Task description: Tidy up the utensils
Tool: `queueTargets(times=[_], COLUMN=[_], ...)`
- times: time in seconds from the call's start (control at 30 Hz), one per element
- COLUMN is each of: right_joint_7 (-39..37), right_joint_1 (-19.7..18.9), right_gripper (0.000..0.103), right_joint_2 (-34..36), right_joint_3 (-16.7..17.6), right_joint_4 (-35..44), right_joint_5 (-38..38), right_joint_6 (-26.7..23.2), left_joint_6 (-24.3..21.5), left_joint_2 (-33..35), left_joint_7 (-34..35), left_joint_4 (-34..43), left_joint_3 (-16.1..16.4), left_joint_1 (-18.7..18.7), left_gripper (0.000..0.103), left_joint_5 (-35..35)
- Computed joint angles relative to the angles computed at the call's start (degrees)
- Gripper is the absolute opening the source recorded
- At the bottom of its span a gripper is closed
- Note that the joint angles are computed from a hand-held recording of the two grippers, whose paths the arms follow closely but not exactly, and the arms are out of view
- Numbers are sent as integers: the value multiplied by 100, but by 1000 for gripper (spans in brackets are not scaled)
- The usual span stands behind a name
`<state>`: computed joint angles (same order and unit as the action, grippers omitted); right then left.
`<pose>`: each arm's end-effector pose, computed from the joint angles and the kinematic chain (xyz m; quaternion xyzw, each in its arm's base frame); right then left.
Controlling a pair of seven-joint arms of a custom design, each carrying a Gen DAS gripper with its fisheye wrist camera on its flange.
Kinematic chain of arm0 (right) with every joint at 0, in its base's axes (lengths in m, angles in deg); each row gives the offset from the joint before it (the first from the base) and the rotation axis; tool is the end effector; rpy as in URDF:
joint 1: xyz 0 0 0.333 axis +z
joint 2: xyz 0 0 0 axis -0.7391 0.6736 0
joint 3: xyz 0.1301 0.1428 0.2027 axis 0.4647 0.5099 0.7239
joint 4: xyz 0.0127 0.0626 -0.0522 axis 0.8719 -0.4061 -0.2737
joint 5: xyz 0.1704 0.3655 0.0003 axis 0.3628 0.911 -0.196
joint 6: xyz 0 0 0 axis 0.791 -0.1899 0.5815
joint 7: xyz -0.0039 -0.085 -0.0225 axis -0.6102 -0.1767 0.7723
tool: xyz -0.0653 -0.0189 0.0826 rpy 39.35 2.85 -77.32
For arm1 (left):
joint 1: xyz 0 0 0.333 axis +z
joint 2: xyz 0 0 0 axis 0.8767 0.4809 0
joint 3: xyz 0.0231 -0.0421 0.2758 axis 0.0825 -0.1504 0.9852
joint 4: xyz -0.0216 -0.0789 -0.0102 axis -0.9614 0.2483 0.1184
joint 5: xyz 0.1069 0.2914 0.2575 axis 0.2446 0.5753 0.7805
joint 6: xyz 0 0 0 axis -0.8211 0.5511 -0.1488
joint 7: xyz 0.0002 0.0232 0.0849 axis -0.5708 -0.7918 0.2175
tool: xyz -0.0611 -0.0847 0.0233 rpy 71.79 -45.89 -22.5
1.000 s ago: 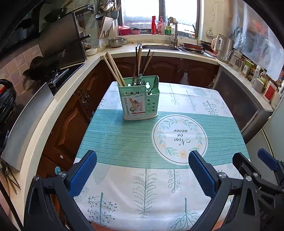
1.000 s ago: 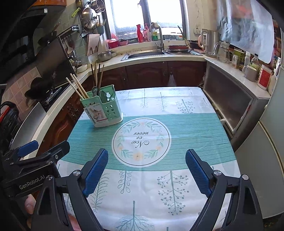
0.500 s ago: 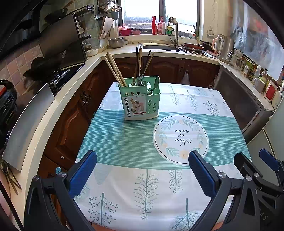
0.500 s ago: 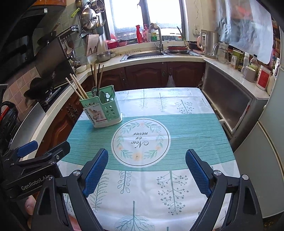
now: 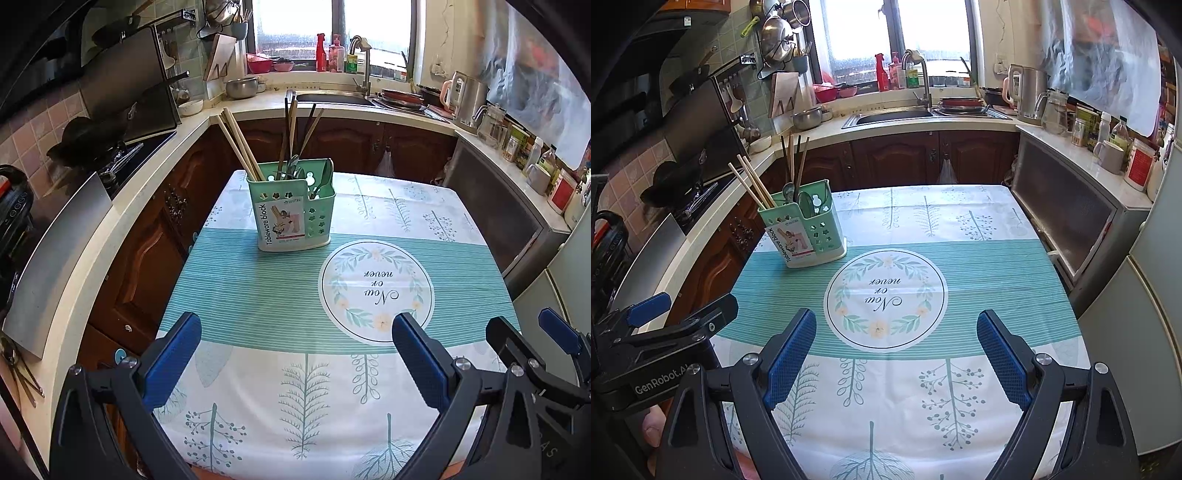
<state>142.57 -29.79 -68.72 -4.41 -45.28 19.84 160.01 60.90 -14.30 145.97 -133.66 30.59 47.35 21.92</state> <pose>0.3725 0.2684 0.7059 -0.4339 0.8147 -0.3176 0.2172 0.5150 -0.2712 0.7204 -0.4593 0.8136 -0.3043 0.1856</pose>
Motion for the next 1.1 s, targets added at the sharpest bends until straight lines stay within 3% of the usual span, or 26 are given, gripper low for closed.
queueTargets(times=[1.1], right_joint_7=[-67], right_joint_1=[-51], right_gripper=[90], right_joint_2=[-50], right_joint_3=[16], right_joint_4=[-20], right_joint_5=[-86], right_joint_6=[151], left_joint_6=[259], left_joint_2=[-118], left_joint_7=[-94], left_joint_4=[-152], left_joint_3=[7], left_joint_1=[1], left_gripper=[102], left_joint_5=[4])
